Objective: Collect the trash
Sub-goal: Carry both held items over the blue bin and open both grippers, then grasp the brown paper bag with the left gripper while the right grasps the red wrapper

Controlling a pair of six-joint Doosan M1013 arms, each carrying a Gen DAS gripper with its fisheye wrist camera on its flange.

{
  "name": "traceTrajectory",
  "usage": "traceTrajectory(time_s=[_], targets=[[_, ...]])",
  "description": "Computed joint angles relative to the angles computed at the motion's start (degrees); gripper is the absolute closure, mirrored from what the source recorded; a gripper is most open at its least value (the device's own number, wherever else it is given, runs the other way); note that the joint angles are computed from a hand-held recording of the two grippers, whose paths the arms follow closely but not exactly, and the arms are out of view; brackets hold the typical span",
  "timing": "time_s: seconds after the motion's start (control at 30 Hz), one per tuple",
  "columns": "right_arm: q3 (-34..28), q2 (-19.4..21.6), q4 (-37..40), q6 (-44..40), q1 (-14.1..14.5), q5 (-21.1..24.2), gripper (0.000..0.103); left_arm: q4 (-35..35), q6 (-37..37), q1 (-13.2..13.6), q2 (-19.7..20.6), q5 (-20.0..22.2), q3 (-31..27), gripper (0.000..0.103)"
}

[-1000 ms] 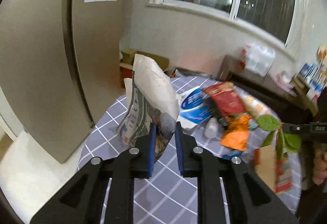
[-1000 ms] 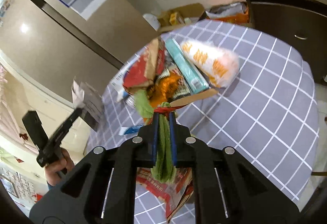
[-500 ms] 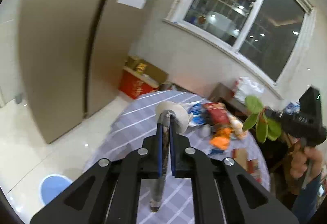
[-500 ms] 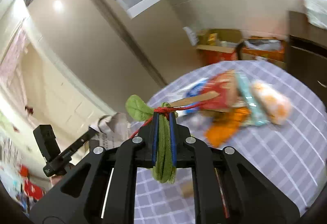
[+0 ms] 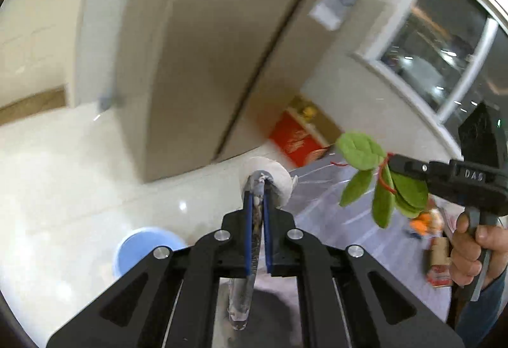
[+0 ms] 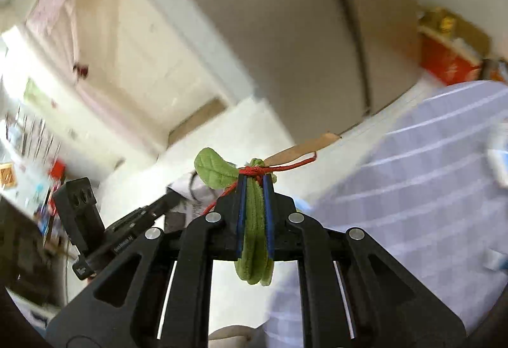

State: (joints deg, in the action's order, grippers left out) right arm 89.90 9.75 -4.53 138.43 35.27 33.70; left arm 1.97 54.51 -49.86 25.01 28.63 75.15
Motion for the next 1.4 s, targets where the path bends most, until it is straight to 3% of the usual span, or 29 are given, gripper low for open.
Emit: traceTrajectory(time_s=[0.07,0.17,0.27,0.4,0.43,0.47,0.5,0.53,0.6,0.67,0.73,1.07,1.27,1.4], targets=[[-3.8,5.3,9.1,-7.9,-0.5,1.3,0.093,0.3,-1.9,1.3,0.4,2.2,1.1,0.098],[-8.7,11.8,16.0,-13.0,-0.8,5.2,0.093,-1.0,-3.1,3.0,2.2,5.7,1.3,0.098],[-13.6,17.6,19.7,-15.3,-0.9,9.5,0.093,-5.7,-0.6,4.7,4.8,8.5,0.6,0.097],[-17.0,22.1,21.8,-15.3,-1.1,12.5,0.089,-6.4,0.2,6.0,8.0,13.6,-1.7,0.092],[-17.5,22.4,21.3,-14.3,-0.6,13.2,0.076,-5.5,-0.4,6.1,8.6,15.1,-2.4,0.068],[-18.0,22.9,21.6,-14.0,-0.5,13.8,0.046,-4.8,-0.8,6.2,8.9,16.0,-2.9,0.053],[-17.8,22.9,21.2,-13.3,-0.4,13.4,0.033,-3.8,-1.5,6.2,8.9,16.3,-2.9,0.024],[-17.4,22.4,20.0,-12.1,0.0,12.6,0.028,-1.4,-4.1,6.0,8.7,16.4,-2.9,0.014],[-17.0,21.9,19.4,-11.6,0.2,11.8,0.027,-0.4,-5.1,6.1,8.5,16.2,-3.3,0.014],[-16.8,21.3,18.3,-10.7,0.3,11.4,0.010,0.6,-5.4,6.0,8.4,18.0,-3.4,0.013],[-16.2,20.3,14.5,-8.1,0.7,10.5,0.006,1.4,-6.4,5.7,7.8,17.7,-2.9,0.013],[-8.8,10.4,-2.7,3.8,2.1,4.2,0.006,14.6,-13.0,0.9,5.0,18.4,-6.0,0.013],[-1.4,1.7,-18.1,18.1,2.8,1.0,0.006,20.5,-12.7,-2.9,5.6,18.1,-11.7,0.010],[3.1,-3.9,-28.9,28.6,3.2,2.6,0.006,21.6,-10.1,-5.4,6.9,17.7,-16.0,0.009]])
